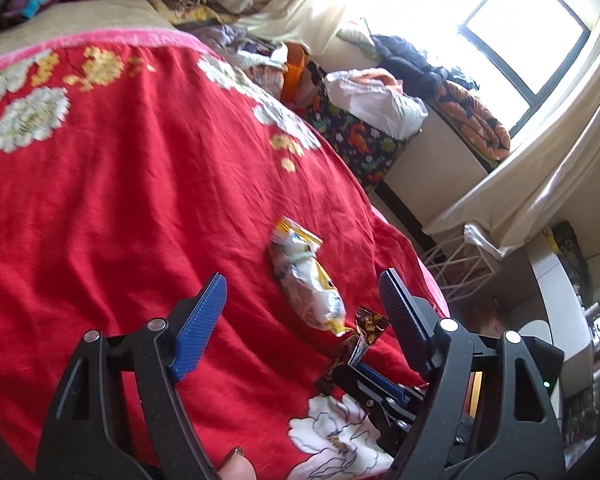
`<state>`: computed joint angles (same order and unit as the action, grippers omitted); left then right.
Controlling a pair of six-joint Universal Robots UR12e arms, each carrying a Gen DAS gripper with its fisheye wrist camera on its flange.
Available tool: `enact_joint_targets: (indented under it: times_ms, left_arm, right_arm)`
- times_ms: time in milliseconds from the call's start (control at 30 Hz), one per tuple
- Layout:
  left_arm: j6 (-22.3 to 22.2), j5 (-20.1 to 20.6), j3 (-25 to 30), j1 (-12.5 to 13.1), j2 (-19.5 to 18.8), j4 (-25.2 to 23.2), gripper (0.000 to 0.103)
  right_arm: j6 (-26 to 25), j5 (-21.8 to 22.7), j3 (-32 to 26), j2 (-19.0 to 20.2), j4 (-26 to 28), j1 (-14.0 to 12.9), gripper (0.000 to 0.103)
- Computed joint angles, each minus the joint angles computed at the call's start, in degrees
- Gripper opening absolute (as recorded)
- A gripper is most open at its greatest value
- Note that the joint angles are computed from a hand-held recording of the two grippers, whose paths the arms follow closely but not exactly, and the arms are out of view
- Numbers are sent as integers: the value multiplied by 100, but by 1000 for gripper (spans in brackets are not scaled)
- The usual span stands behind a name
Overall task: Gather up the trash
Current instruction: 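Grasp the white-yellow wrapper with the left tool while the right tool grasps the brown chocolate wrapper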
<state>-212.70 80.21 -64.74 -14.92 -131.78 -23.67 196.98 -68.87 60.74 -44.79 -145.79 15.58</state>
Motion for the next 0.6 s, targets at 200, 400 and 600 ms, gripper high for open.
enact_joint_targets:
  times_ms: [200,400,600]
  left_arm:
    - [-8,-128,308,-51,-192,-413,64]
    - [169,20,508,-126,-307,-835,41]
    - [270,291,470,-200,-283,-886,17]
  right_arm:
    - [212,-29,358,-217,-325,-77,12]
    - [188,-275,786,-511,-708,-139,11]
    - [92,-527,1257,-829,-1133,-210,11]
